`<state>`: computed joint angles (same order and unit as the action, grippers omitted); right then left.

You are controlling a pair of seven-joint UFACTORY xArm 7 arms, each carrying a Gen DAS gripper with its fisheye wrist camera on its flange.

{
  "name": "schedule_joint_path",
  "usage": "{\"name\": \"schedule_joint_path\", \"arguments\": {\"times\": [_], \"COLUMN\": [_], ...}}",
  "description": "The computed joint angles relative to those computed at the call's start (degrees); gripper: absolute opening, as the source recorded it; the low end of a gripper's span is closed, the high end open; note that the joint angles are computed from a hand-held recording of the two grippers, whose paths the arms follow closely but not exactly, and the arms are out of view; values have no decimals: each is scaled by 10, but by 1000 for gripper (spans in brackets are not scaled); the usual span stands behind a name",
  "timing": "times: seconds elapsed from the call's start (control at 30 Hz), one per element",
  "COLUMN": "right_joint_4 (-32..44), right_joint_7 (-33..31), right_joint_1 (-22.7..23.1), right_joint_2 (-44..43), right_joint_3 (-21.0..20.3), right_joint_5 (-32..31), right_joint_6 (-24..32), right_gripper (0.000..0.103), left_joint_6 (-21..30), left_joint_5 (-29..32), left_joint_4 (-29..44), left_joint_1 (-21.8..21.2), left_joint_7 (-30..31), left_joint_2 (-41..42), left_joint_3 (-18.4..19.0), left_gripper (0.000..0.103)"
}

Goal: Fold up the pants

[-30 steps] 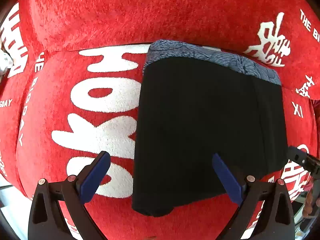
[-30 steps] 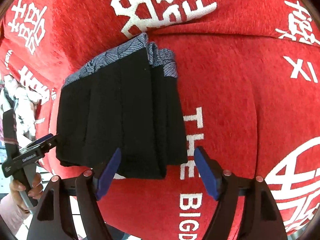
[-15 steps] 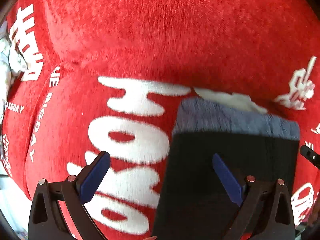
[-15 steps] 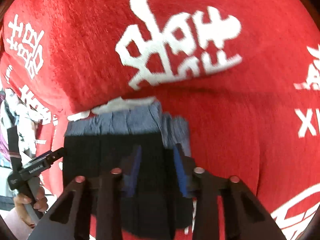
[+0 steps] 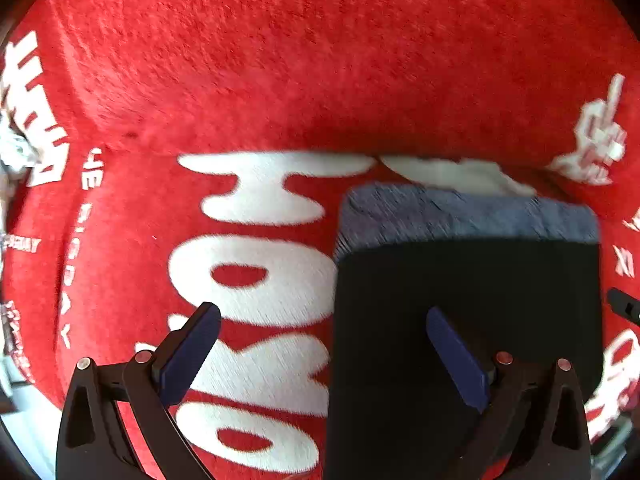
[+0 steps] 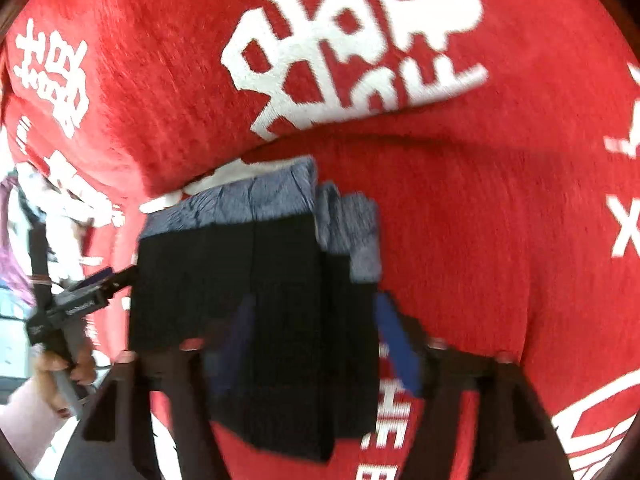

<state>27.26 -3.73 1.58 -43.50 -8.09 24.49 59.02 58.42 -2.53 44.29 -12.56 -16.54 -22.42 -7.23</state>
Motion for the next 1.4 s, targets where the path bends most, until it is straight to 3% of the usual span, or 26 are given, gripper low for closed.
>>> {"name": "schedule_joint_path", "arguments": {"times": [0.1, 0.33, 0.63, 0.8, 0.97, 1.03, 1.17, 1.33, 1.4], "right_joint_4": [-25, -45, -30, -1, 15, 11, 4, -5, -17], "right_joint_7": [5, -8, -104, -195, -235, -225, -204, -165, -142], "right_joint_1": [-25, -62, -45, -36, -40, -54, -75, -81, -83], "right_joint_2": [-40, -47, 55, 132, 184, 181, 171, 118, 87], "right_joint_3": [-41, -72, -85, -93, -57, -49, -50, -40, -46], "right_joint_5": [18, 35, 118, 177, 236, 242, 241, 240, 249], "right_joint_6": [39, 82, 82, 109, 91, 91, 100, 100, 106], "right_gripper": [78, 79, 79, 80, 81, 77, 56, 46, 43], "left_joint_6": [26, 54, 44, 16, -13, -16, -30, -43, -25], "left_joint_5": [-65, -188, -249, -299, -287, -287, -284, -318, -323], "left_joint_4": [-9, -29, -16, -18, -13, -13, -21, -50, -51], "left_joint_1": [-15, -13, -15, -13, -19, -20, -22, -32, -32], "left_joint_7": [50, 106, 158, 182, 181, 179, 162, 174, 181], "left_joint_2": [-9, -11, 45, 67, 76, 76, 66, 9, -8], "left_joint_3": [28, 59, 48, 48, 33, 33, 29, 45, 56], "left_gripper": [103, 103, 103, 103, 103, 103, 102, 65, 62]}}
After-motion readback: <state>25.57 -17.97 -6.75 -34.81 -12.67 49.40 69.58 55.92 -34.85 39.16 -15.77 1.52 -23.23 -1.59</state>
